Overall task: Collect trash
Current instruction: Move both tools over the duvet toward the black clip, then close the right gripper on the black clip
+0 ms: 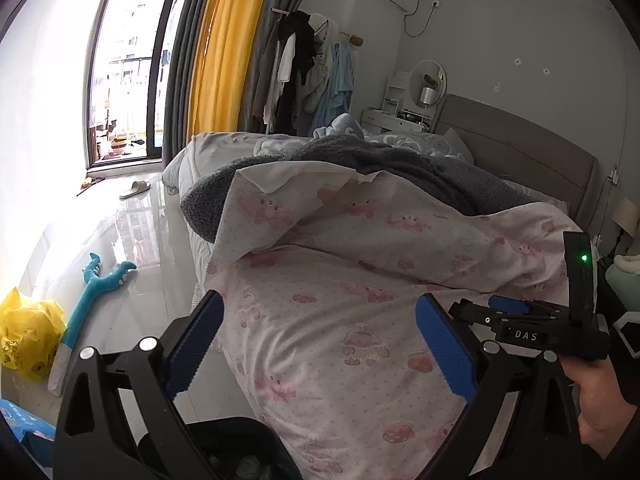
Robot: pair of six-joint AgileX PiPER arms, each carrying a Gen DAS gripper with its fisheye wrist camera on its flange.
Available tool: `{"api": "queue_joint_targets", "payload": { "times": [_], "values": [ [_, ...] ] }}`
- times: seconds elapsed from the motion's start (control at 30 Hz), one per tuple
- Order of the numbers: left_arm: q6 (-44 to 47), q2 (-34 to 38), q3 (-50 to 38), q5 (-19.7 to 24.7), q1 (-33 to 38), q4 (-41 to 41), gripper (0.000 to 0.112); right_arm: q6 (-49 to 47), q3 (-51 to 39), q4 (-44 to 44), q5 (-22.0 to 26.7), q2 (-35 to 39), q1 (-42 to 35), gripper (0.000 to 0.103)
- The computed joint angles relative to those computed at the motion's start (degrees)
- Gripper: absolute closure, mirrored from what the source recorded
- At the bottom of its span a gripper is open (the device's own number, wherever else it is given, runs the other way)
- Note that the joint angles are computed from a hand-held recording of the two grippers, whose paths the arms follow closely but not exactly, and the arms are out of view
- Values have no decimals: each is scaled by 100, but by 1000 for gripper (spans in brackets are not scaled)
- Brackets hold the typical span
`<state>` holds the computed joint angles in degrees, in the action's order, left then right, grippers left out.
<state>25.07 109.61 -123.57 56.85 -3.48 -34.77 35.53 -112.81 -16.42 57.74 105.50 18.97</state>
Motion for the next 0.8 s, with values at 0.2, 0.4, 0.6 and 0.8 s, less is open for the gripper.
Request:
{"api": "queue_joint_targets", "payload": {
  "times": [0.2,0.4,0.6,0.8],
  "values": [
    [-390,214,-214,90,-200,-21,14,461,816,263,-625,-235,-289,48],
    [-440,196,-150,-13,-549,168,14,649,1007,221,-869,-305,-367,52],
    [-580,298,-276,65,-795,237,14,562,1245,518,-1133,-375,-635,58],
    [-566,303,-287,19,-1037,295,14,227,1316,947,-1221,-374,-768,79]
  ]
}}
